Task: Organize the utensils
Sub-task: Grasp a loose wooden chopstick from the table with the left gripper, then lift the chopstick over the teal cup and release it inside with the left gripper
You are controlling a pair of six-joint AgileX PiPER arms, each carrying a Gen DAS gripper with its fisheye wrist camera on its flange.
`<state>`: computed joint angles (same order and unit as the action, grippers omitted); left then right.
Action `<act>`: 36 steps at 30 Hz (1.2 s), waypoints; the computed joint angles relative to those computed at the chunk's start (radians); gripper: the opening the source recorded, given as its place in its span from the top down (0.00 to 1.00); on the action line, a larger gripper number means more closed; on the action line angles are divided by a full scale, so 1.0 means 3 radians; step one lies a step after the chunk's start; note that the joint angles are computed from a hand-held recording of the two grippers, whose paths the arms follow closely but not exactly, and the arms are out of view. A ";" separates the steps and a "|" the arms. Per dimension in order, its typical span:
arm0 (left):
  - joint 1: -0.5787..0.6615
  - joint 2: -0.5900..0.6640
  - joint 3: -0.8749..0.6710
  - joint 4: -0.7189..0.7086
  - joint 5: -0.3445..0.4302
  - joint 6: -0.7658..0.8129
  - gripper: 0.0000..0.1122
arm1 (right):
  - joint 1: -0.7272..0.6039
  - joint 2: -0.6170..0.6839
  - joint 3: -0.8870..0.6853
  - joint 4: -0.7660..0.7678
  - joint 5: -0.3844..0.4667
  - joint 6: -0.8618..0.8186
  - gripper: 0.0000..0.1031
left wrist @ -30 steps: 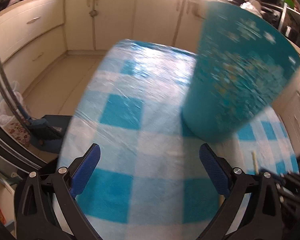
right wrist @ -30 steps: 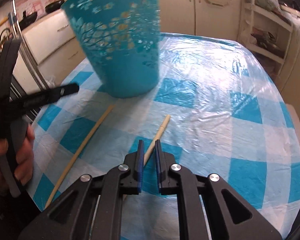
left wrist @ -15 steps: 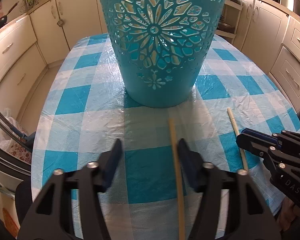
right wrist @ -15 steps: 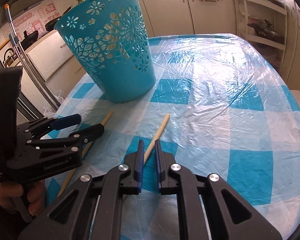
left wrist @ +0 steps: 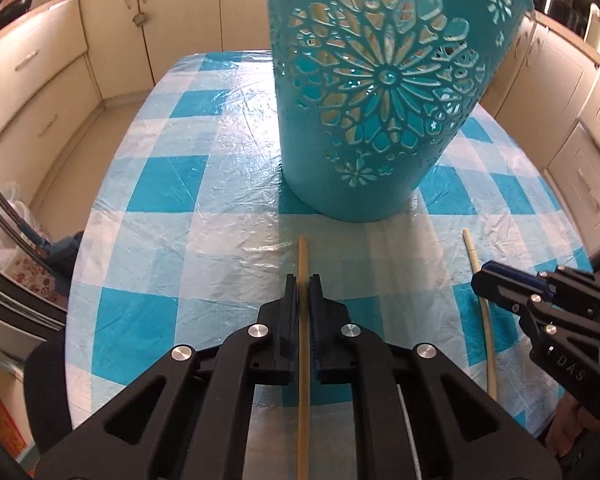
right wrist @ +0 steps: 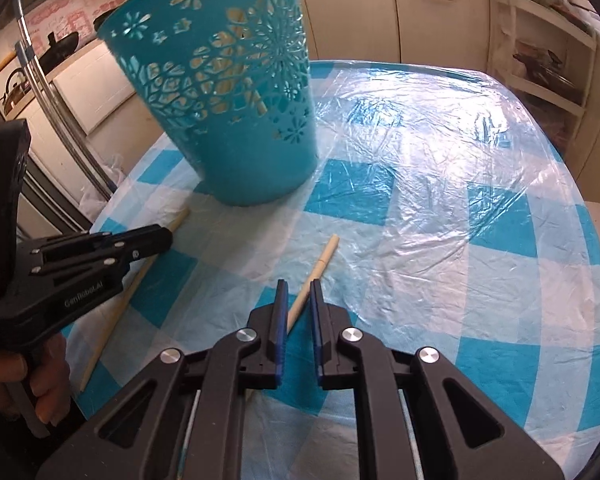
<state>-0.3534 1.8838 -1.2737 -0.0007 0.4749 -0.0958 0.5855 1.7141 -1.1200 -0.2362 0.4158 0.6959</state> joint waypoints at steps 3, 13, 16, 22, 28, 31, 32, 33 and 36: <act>-0.0068 0.0034 -0.0033 0.0250 0.0008 -0.0165 0.91 | -0.0015 0.0004 0.0029 -0.0044 -0.0080 0.0040 0.89; -0.0136 -0.0031 0.0085 0.0376 -0.0095 -0.0254 0.96 | -0.0027 -0.0046 0.0128 -0.0101 -0.0192 0.0116 0.87; -0.0123 -0.0066 0.0137 0.0273 -0.0123 -0.0177 0.96 | 0.0014 -0.0033 0.0113 -0.0188 -0.0181 0.0178 0.82; 0.0036 -0.0136 0.0216 -0.0333 -0.0186 0.0373 0.96 | 0.0153 0.0038 -0.0019 -0.0442 -0.0021 0.0280 0.68; 0.0450 -0.0367 0.0315 -0.1958 -0.0070 0.1834 0.96 | 0.0202 0.0058 -0.0052 -0.0557 0.0046 0.0358 0.66; 0.0651 -0.0483 0.0329 -0.2532 0.0102 0.2325 0.96 | 0.0204 0.0056 -0.0049 -0.0514 0.0032 0.0297 0.63; 0.0729 -0.0524 0.0323 -0.2725 0.0188 0.2475 0.96 | 0.0221 0.0065 -0.0062 -0.0528 0.0042 0.0311 0.61; 0.0766 -0.0562 0.0317 -0.2820 0.0230 0.2535 0.96 | 0.0235 0.0072 -0.0071 -0.0545 0.0055 0.0320 0.61; 0.0798 -0.0676 0.0281 -0.2938 0.0291 0.2590 0.96 | 0.0256 0.0074 -0.0073 -0.0563 0.0060 0.0336 0.59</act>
<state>-0.1140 1.6810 -1.1894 -0.8822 0.5622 0.6813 0.6624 1.7362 -1.1418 -0.4049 0.4339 0.7968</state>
